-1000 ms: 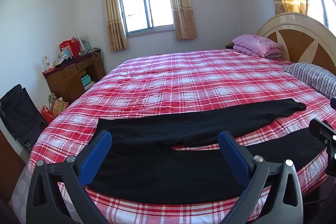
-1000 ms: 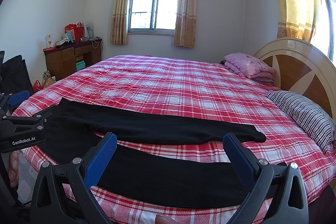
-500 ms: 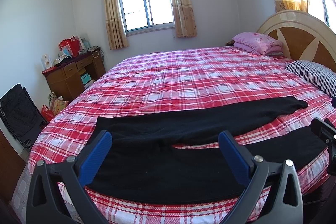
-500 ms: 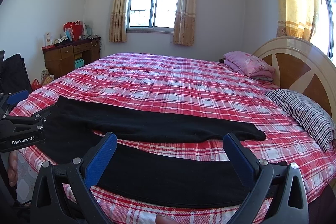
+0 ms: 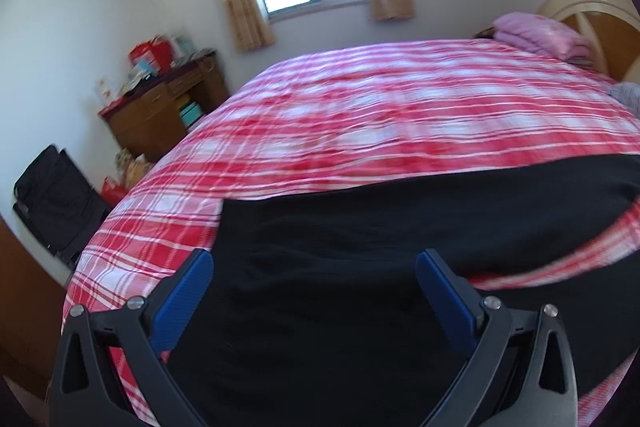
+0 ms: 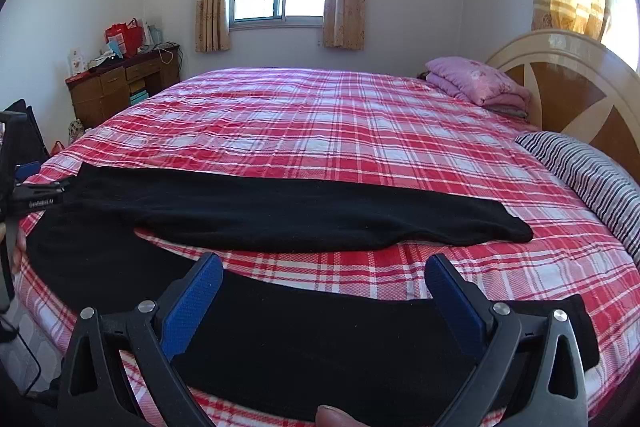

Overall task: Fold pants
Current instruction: 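Lower both tools onto the black pants and close on the fabric edge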

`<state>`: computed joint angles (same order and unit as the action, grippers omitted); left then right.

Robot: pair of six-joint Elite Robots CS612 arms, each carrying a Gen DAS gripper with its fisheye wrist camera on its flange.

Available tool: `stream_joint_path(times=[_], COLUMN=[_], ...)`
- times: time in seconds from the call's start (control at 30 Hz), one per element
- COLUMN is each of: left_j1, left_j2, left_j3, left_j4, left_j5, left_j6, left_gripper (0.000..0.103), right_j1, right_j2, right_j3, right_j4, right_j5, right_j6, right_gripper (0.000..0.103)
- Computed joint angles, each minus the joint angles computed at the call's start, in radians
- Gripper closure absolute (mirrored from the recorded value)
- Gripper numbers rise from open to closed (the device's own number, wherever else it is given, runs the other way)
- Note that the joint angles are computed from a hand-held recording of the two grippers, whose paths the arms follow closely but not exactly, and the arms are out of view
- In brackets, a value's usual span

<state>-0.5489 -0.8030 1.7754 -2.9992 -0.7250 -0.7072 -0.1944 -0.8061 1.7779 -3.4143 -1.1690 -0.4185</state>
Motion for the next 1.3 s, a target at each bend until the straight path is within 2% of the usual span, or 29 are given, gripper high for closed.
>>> stream_joint_path(times=[0.07,0.13,0.2,0.27,0.33,0.43,0.47,0.53,0.67,0.7,0.8,0.83,0.97,1.03,1.2,1.3], left_j1=[0.047,0.077,0.113,0.157,0.184,0.213,0.218,0.228,0.235,0.236,0.24,0.244,0.255,0.254,0.246,0.251], left_j2=[0.005,0.011,0.017,0.026,0.039,0.059,0.067,0.082,0.1,0.102,0.106,0.108,0.108,0.108,0.111,0.115], left_j3=[-0.005,-0.016,-0.028,-0.042,-0.059,-0.091,-0.102,-0.126,-0.153,-0.156,-0.157,-0.158,-0.151,-0.153,-0.162,-0.166], left_j4=[0.02,0.035,0.04,0.009,-0.006,0.012,0.022,0.053,0.078,0.076,0.051,0.039,-0.011,-0.009,0.02,0.016], left_j5=[-0.015,-0.038,-0.082,-0.187,-0.266,-0.345,-0.366,-0.401,-0.41,-0.409,-0.423,-0.435,-0.476,-0.47,-0.444,-0.459], left_j6=[-0.006,0.002,0.011,0.028,0.025,0.023,0.026,0.038,0.058,0.07,0.118,0.126,0.134,0.14,0.157,0.147], left_gripper=[0.0,0.002,0.013,0.036,0.046,0.049,0.056,0.062,0.066,0.066,0.072,0.077,0.088,0.089,0.089,0.089], right_j1=[-0.002,-0.001,0.001,0.002,0.001,-0.008,-0.012,-0.023,-0.042,-0.046,-0.057,-0.061,-0.079,-0.085,-0.094,-0.088], right_j2=[0.009,0.019,0.031,0.043,0.054,0.071,0.077,0.092,0.121,0.129,0.158,0.166,0.205,0.224,0.281,0.329], right_j3=[-0.024,-0.048,-0.075,-0.102,-0.126,-0.173,-0.188,-0.231,-0.303,-0.32,-0.387,-0.408,-0.489,-0.53,-0.66,-0.754], right_j4=[0.035,0.061,0.094,0.126,0.15,0.2,0.216,0.257,0.31,0.321,0.387,0.419,0.474,0.498,0.635,0.707], right_j5=[0.0,-0.009,-0.035,-0.062,-0.083,-0.097,-0.103,-0.123,-0.172,-0.187,-0.236,-0.242,-0.284,-0.301,-0.279,-0.285], right_j6=[0.002,0.001,-0.006,-0.017,-0.029,-0.022,-0.013,0.022,0.068,0.074,0.086,0.094,0.14,0.156,0.173,0.172], right_gripper=[0.001,0.001,0.001,0.001,0.001,0.001,0.001,0.001,0.002,0.004,0.022,0.025,0.025,0.025,0.025,0.025])
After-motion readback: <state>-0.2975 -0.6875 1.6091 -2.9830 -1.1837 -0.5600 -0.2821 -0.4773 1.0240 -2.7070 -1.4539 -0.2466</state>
